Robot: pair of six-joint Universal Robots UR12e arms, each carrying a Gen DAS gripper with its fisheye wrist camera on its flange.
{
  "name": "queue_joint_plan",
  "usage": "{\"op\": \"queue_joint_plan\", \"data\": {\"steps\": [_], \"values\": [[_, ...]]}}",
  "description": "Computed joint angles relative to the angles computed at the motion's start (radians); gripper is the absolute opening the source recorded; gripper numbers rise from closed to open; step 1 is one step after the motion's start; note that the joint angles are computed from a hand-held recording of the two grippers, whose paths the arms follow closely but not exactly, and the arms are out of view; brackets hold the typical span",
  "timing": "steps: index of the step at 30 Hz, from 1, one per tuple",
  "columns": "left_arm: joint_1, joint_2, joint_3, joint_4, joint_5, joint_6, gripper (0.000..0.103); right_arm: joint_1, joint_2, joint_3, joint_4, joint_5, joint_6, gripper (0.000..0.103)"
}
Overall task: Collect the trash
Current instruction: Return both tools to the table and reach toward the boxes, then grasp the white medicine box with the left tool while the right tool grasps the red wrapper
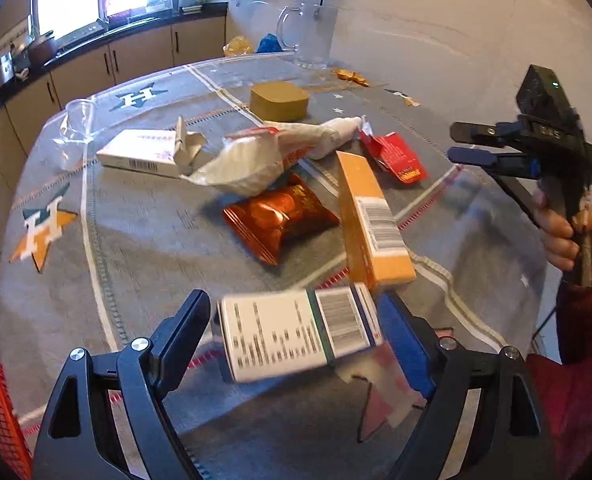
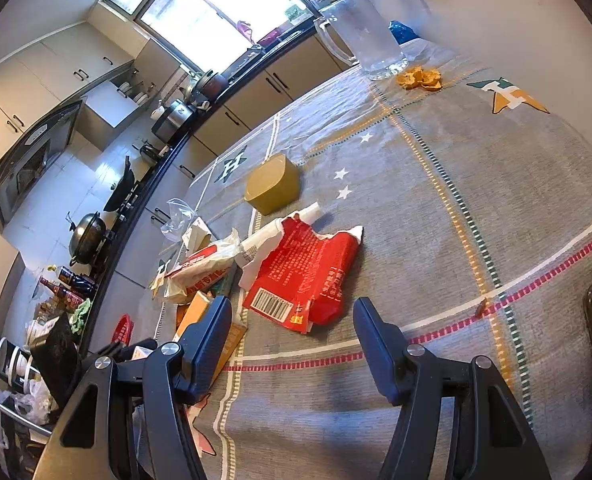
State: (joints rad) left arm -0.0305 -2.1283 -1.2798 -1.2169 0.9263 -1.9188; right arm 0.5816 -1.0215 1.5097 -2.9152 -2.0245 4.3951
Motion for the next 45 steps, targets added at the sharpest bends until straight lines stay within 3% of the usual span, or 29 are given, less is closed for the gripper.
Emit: {"op": "queue_joint_plan", "data": {"steps": [5,9,14,18,21,23,25,35,45], "values": [[0.018,0.035,-0.055,0.007,-0.027,0.035,0.085,-0.007,0.0,0.007,0.001,0.011,0.027,0.068],[0.025,0.06,-0.106,0.066,-0.063,-0.019,0.083,-0.016,0.006,-0.001,0.028,0.026,0.039,0.068],[0.027,0.09,-0.182,0.21,-0.064,-0.118,0.083,-0.028,0.015,-0.031,0.107,0.046,0.031,0.065],[0.027,0.114,-0.226,0.285,-0.039,-0.107,0.083,-0.035,0.031,-0.065,0.169,0.049,0.023,0.065],[0.03,0.125,-0.247,0.311,-0.038,-0.102,0.083,-0.035,0.048,-0.104,0.23,0.04,-0.004,0.051],[0.032,0.129,-0.257,0.328,-0.036,-0.107,0.083,-0.037,0.058,-0.122,0.242,0.055,-0.026,0.032],[0.034,0.134,-0.269,0.354,-0.034,-0.118,0.083,-0.033,0.067,-0.143,0.277,0.04,-0.051,0.028],[0.05,0.155,-0.324,0.458,-0.04,-0.184,0.082,0.003,0.058,-0.134,0.213,-0.068,-0.094,0.023],[0.061,0.132,-0.285,0.487,-0.089,-0.356,0.082,0.038,0.055,-0.139,0.108,-0.131,-0.16,0.023]]}}
